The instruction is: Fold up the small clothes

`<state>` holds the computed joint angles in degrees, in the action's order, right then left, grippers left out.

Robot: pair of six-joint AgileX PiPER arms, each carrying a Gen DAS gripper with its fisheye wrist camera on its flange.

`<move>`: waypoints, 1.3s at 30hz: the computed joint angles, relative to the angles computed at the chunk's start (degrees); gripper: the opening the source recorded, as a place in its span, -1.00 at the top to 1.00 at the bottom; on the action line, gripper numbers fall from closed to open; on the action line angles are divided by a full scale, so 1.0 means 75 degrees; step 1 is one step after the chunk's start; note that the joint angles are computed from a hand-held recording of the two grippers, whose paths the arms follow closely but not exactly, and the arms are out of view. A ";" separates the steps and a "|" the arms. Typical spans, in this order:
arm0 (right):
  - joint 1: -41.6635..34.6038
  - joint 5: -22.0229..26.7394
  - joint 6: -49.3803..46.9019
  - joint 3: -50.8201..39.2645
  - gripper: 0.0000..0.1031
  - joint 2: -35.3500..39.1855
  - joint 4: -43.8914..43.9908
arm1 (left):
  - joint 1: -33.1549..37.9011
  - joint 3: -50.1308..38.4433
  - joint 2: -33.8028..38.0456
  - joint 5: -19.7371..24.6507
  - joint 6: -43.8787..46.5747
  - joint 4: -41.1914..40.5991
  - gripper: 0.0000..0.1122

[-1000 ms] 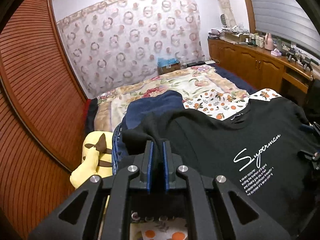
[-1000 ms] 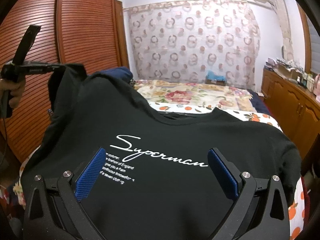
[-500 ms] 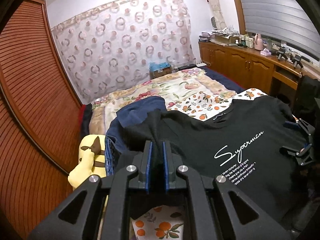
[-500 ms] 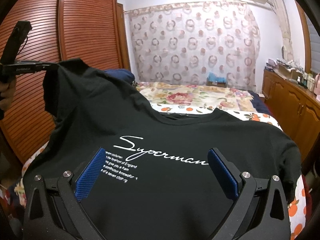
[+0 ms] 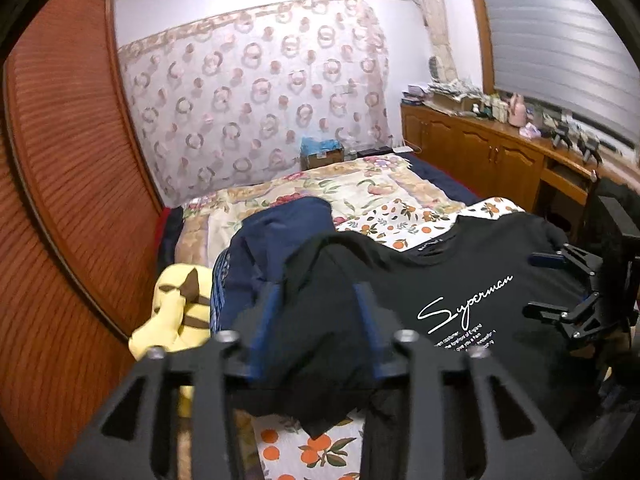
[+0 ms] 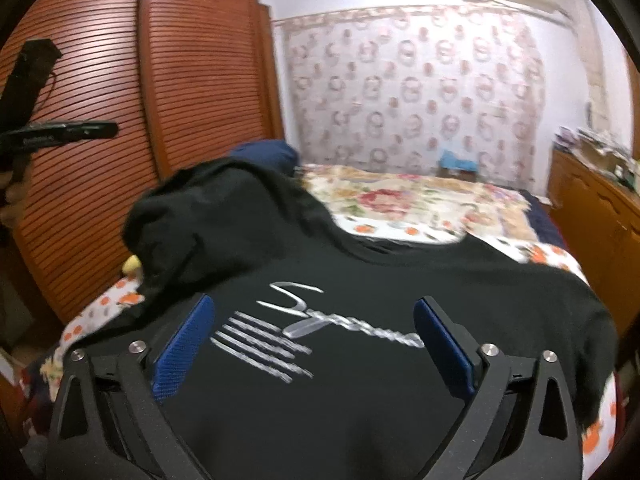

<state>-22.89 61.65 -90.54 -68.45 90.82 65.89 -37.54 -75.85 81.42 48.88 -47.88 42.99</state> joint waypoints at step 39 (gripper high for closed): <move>0.4784 -0.0123 0.4603 -0.5317 1.00 0.2849 -0.2034 | 0.0413 0.4469 -0.1873 -0.1840 -0.4213 0.1937 -0.04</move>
